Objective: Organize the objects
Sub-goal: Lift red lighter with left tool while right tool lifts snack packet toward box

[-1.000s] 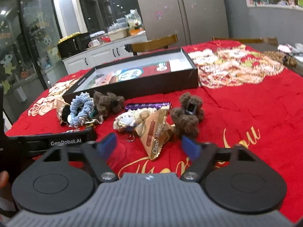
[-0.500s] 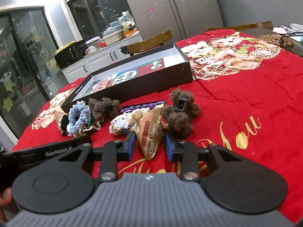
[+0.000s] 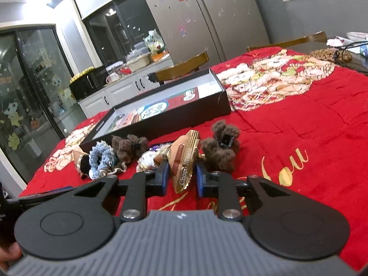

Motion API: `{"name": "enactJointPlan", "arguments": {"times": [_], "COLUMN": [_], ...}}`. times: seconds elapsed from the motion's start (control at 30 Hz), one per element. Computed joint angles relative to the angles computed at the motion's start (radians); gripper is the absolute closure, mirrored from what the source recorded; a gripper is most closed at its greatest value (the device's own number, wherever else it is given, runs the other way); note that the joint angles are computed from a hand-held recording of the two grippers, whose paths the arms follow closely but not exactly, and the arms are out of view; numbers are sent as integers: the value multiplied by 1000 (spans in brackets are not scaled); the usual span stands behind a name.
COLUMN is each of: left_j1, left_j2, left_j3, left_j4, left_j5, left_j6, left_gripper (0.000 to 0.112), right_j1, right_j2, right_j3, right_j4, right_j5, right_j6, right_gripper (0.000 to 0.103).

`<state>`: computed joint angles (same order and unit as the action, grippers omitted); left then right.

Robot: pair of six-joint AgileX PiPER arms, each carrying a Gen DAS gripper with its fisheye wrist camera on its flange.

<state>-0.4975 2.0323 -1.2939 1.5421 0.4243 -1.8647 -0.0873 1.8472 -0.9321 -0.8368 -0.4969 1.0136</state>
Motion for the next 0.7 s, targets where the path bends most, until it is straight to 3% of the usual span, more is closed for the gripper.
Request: {"name": "enactJointPlan", "arguments": {"times": [0.27, 0.7], "left_j1": [-17, -21], "left_j2": [-20, -23], "left_j3": [45, 55], "left_j4": [115, 160], "left_j5": [31, 37], "left_j6": [-112, -155], "left_gripper": [27, 27], "right_j1": [-8, -14], "right_j2": [-9, -14], "right_j3": [28, 70], "right_j4": [83, 152], "right_j5": [-36, -131], "right_j6": [-62, -156], "right_gripper": [76, 77]}}
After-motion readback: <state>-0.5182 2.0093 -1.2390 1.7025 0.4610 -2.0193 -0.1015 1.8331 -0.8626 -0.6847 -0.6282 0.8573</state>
